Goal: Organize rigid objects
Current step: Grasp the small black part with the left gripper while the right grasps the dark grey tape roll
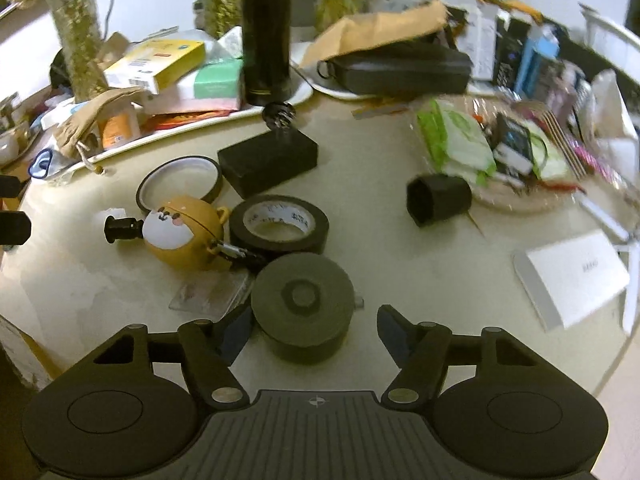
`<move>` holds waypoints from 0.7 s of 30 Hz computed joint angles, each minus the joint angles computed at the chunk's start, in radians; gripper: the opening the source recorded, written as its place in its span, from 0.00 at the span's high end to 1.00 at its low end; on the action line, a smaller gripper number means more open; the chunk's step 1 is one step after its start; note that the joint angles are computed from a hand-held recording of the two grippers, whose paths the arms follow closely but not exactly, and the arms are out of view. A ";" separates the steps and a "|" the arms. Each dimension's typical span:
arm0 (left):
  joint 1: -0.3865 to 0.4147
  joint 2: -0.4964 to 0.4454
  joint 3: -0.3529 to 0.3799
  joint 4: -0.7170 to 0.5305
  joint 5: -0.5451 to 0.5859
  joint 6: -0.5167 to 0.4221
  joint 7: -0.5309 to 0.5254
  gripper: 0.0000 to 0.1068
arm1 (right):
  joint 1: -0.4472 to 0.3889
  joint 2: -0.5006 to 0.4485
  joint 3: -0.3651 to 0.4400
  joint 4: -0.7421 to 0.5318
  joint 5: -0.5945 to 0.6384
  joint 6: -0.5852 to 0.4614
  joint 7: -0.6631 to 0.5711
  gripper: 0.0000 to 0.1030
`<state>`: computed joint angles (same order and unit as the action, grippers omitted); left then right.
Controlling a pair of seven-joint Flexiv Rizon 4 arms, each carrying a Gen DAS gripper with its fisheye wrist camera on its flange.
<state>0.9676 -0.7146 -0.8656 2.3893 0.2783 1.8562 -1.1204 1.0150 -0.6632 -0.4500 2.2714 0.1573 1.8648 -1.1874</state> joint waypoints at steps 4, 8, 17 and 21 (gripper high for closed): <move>0.004 -0.009 -0.014 -0.003 -0.014 -0.019 -0.008 0.04 | -0.014 -0.021 0.006 -0.019 -0.019 0.006 -0.020 0.35; -0.018 -0.008 -0.003 -0.008 -0.014 -0.012 -0.002 0.04 | -0.012 -0.036 0.004 -0.026 -0.005 0.021 -0.032 0.35; -0.078 0.001 0.034 -0.026 -0.008 0.007 0.002 0.04 | -0.015 0.004 0.010 -0.006 0.026 0.004 0.000 0.41; -0.089 0.001 0.044 -0.030 0.000 0.017 0.005 0.04 | 0.014 0.026 -0.017 0.027 0.041 0.020 0.005 0.41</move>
